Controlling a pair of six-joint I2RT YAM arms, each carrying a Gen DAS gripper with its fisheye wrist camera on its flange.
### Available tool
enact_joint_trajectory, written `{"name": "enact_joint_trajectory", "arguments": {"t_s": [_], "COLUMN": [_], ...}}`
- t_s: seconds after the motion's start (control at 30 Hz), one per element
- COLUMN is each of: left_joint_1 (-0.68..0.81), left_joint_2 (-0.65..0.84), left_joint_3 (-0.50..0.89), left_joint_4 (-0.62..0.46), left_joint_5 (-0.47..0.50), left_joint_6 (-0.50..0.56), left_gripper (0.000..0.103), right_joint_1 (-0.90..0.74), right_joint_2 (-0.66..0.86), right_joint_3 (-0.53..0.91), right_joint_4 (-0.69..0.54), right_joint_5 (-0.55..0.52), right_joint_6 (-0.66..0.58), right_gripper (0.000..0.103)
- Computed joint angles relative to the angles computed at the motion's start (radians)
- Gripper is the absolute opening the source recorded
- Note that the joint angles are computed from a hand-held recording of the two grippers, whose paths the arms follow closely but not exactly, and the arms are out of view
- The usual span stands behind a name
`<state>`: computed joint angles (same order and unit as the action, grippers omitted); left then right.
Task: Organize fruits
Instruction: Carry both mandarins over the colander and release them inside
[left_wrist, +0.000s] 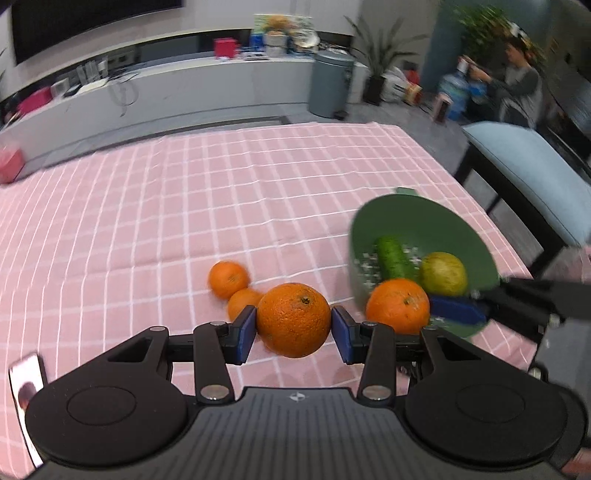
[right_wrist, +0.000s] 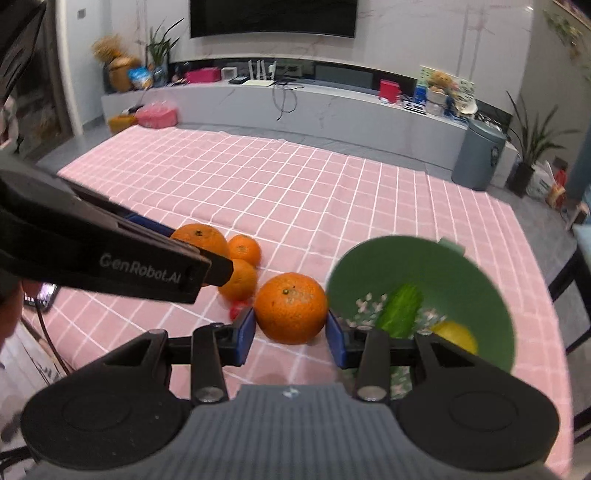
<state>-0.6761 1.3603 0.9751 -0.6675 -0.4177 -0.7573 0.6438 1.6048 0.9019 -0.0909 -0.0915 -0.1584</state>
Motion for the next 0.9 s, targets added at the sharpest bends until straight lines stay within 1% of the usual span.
{"name": "enact_joint_trajectory", "arguments": {"t_s": [0.1,0.2,0.3,0.4,0.5,0.7,0.9], "left_joint_1": [0.004,0.016,0.034,0.048,0.064,0.083,0.092], "left_joint_2": [0.057,0.102,0.152,0.205,0.282,0.455,0.557], "left_joint_3": [0.068,0.117,0.168,0.212,0.276,0.413,0.495], "left_joint_4": [0.011,0.05,0.094,0.116,0.095,0.028,-0.033], "left_joint_5": [0.017,0.053,0.105,0.163,0.237,0.341,0.418], "left_joint_6": [0.039,0.057,0.065,0.075,0.095,0.142,0.175], "left_gripper": [0.049,0.049,0.049,0.049,0.049,0.049,0.049], "right_joint_1": [-0.05,-0.094,-0.138,-0.177,-0.21,-0.266,-0.305], "right_joint_2": [0.005,0.022,0.047,0.081,0.131,0.248,0.36], "right_joint_3": [0.068,0.139,0.208,0.273,0.342,0.465,0.584], "right_joint_4": [-0.083,-0.159,-0.233,-0.308,-0.395,-0.535,-0.671], "right_joint_5": [-0.02,-0.027,-0.038,-0.041,-0.042,-0.055,-0.092], "right_joint_6": [-0.106,-0.206,-0.285,-0.374,-0.45,-0.48,-0.479], "right_gripper": [0.038,0.038,0.038,0.038,0.038,0.038,0.038]}}
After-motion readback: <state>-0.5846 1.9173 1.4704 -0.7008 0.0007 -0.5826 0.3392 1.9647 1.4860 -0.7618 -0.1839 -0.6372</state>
